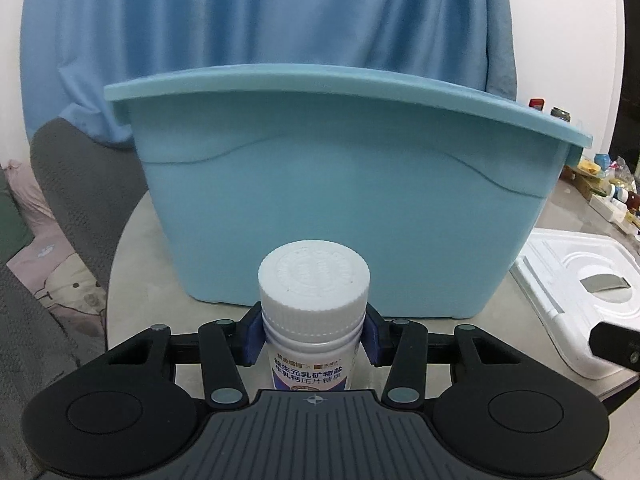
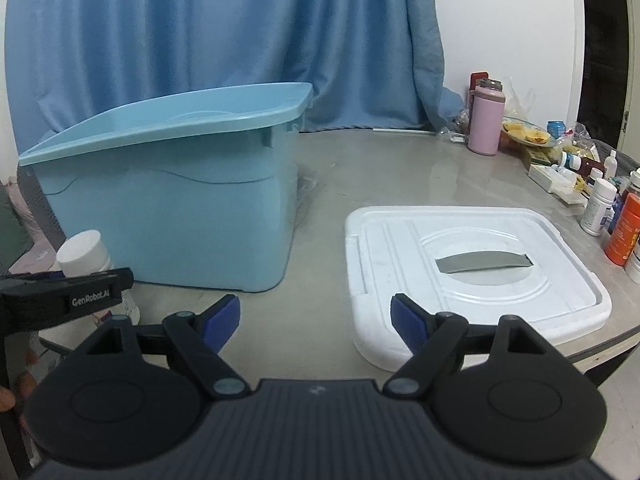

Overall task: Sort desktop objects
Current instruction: 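Move the left tool back to the white pill bottle with blue label, then close the left tool on the white pill bottle, then lift the pill bottle over the blue bin and open the left tool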

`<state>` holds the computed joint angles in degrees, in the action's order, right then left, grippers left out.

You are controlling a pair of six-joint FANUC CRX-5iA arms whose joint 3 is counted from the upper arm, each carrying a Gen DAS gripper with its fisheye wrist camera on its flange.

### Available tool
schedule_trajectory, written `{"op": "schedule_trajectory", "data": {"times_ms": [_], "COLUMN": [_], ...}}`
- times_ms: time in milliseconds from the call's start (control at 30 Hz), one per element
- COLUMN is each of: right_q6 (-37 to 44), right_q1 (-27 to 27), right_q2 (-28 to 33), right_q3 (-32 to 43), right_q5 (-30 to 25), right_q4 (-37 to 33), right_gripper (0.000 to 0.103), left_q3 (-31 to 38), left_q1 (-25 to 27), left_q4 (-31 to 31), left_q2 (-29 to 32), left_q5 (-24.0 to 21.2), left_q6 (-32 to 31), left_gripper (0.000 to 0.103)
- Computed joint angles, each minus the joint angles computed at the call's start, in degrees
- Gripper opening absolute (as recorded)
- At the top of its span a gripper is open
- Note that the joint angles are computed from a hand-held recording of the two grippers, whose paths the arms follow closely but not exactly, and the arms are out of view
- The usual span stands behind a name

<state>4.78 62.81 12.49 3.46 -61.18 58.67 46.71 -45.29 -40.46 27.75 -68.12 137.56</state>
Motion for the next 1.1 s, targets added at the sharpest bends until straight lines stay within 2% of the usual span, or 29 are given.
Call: {"op": "schedule_trajectory", "data": {"times_ms": [167,700,900,1100], "right_q6": [-0.33,-4.18,-5.08,-4.86], "right_q1": [0.81,4.72,5.79,5.4], "right_q2": [-0.47,-4.6,-5.74,-6.34], "right_q3": [-0.08,-2.52,-3.41,-4.01], "right_q5": [-0.36,-3.22,-3.39,-2.04], "right_q4": [0.39,0.06,0.56,1.96], "right_gripper": [0.083,0.082,0.082,0.082], "left_q3": [0.78,4.75,8.03,14.13], "left_q1": [-0.9,-5.96,-6.56,-6.16], "left_q4": [-0.44,-3.82,-3.56,-3.26], "left_q2": [-0.74,-4.3,-4.11,-1.87], "left_q5": [-0.85,-8.68,-10.33,-10.89], "left_q6": [-0.23,0.63,-1.9,-4.72], "left_gripper": [0.048,0.048,0.048,0.048]}}
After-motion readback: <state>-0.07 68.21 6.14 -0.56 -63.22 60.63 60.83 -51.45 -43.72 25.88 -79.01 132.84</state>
